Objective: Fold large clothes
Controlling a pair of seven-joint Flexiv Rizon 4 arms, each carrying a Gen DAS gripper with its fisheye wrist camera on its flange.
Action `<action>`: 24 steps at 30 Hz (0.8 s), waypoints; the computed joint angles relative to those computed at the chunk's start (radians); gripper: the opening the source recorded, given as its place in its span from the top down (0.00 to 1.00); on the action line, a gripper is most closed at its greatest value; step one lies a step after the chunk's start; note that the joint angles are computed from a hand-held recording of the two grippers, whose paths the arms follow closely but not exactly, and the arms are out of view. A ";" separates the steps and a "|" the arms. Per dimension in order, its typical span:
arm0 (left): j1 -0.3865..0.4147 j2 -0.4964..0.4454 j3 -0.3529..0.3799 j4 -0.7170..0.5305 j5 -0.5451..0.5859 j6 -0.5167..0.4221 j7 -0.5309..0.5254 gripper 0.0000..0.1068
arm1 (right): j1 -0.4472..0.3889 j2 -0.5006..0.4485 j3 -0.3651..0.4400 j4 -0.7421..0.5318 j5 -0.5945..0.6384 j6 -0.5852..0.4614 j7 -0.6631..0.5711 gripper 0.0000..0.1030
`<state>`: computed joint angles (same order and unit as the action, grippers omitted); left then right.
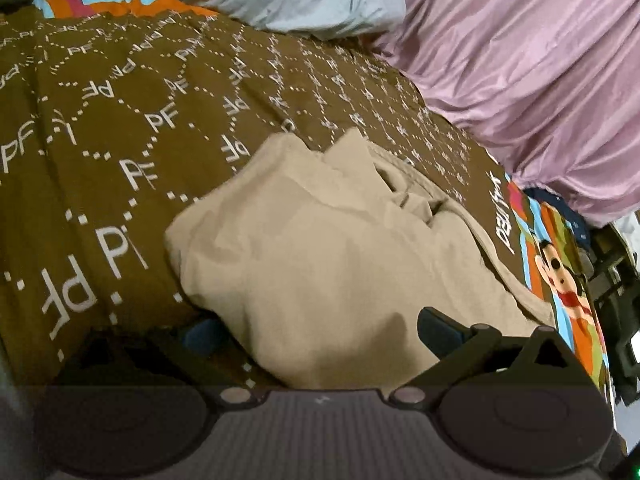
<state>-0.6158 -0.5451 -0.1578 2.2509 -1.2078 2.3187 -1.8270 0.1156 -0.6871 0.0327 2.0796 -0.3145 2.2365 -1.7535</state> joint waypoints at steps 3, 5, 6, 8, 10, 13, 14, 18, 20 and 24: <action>-0.019 -0.011 -0.008 -0.028 -0.107 0.020 0.056 0.25 | 0.008 -0.003 -0.002 0.012 0.017 0.025 -0.010 0.02; -0.020 -0.016 -0.027 -0.040 -0.173 0.039 0.092 0.40 | 0.006 -0.005 0.002 0.014 0.017 0.027 -0.006 0.02; -0.016 -0.017 -0.036 -0.041 -0.185 0.049 0.092 0.49 | 0.003 -0.004 0.003 0.014 0.014 0.027 -0.003 0.02; 0.000 -0.013 -0.037 -0.014 -0.126 0.067 0.023 0.73 | 0.006 -0.006 0.002 0.015 0.017 0.031 -0.003 0.02; -0.010 -0.017 -0.038 -0.038 -0.158 0.092 0.093 0.90 | -0.001 -0.006 0.004 0.015 0.009 0.032 0.002 0.02; -0.023 -0.020 -0.055 -0.084 -0.212 0.149 0.245 0.96 | -0.002 -0.006 0.003 0.016 0.012 0.037 0.005 0.02; -0.026 -0.021 -0.061 -0.100 -0.221 0.174 0.297 0.97 | -0.002 -0.005 0.003 0.016 0.013 0.037 0.006 0.02; -0.028 -0.025 -0.071 -0.186 -0.173 0.256 0.524 0.98 | 0.001 -0.005 0.001 0.015 0.019 0.034 0.014 0.02; -0.025 -0.029 -0.084 -0.261 -0.152 0.251 0.691 0.99 | -0.017 -0.004 0.012 0.012 -0.003 0.021 0.032 0.02; -0.024 -0.067 -0.131 -0.466 -0.171 0.193 1.019 0.99 | -0.132 0.001 0.083 -0.008 -0.166 -0.055 0.129 0.05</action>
